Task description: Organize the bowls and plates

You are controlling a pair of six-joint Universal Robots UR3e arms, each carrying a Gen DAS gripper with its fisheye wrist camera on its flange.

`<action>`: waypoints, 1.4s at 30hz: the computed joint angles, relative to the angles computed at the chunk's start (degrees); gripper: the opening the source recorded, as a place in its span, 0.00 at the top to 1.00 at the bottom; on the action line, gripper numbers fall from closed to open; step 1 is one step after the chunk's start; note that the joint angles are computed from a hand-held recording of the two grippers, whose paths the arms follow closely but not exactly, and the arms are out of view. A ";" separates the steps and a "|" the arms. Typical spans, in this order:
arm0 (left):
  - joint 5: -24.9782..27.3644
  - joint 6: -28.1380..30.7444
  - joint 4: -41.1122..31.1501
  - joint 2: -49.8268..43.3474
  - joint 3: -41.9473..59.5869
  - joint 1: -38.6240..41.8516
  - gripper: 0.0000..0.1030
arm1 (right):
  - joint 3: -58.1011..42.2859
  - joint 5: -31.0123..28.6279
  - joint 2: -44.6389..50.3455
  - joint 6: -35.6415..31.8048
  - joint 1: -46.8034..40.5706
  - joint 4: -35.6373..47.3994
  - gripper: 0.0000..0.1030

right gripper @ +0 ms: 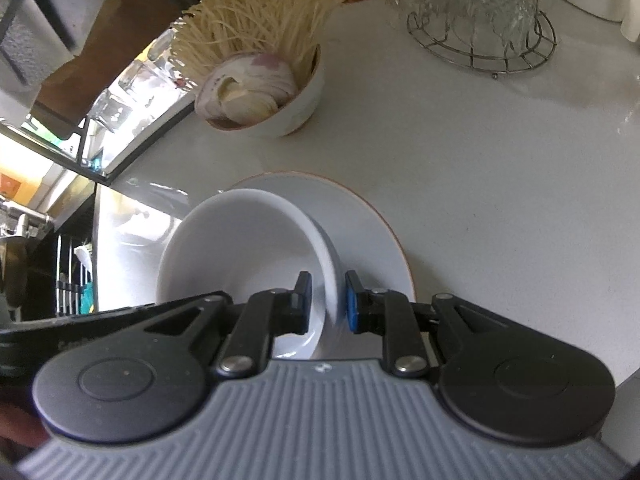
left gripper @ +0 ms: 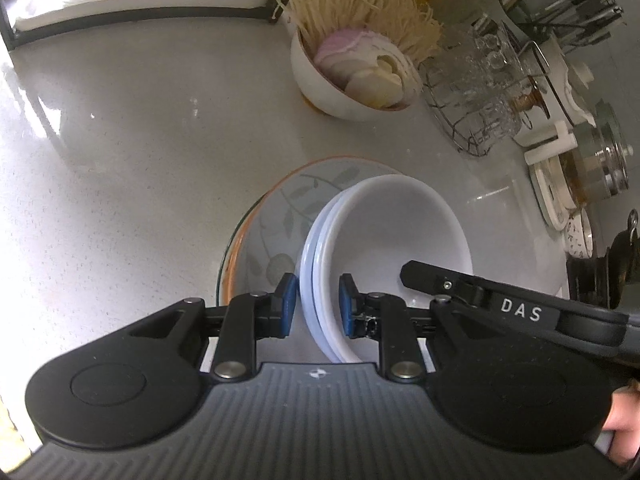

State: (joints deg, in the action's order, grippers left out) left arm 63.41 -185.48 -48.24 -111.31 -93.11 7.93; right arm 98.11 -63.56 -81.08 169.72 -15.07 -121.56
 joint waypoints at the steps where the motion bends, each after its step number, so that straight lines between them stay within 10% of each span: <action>1: -0.01 0.20 -0.08 0.03 -0.04 0.03 0.76 | -0.08 -0.26 0.03 -0.34 0.16 0.06 0.80; 12: 1.16 -2.54 1.34 4.22 -2.95 0.74 0.64 | -0.63 -1.03 -0.52 -3.63 0.20 1.85 0.77; 16: 3.06 -2.75 2.88 8.12 -6.34 0.66 0.64 | 2.18 0.10 -2.77 -4.35 -1.19 0.28 0.48; 31: 14.26 -5.77 4.77 30.12 -13.25 -3.01 0.64 | 8.07 14.15 -22.09 -20.10 -12.55 10.23 0.49; 36: 22.04 -10.65 6.13 35.44 -13.20 -10.61 0.64 | 7.25 22.85 -30.98 -33.74 -22.33 23.67 0.49; 42: 37.71 -21.43 4.35 36.05 -8.94 -26.89 0.63 | -4.47 30.17 -36.43 -67.07 -40.10 64.56 0.48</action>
State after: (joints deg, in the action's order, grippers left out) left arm 101.12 -206.91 -43.89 -75.26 -102.05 -18.96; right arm 93.64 -33.40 -117.51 102.65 -55.17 -57.00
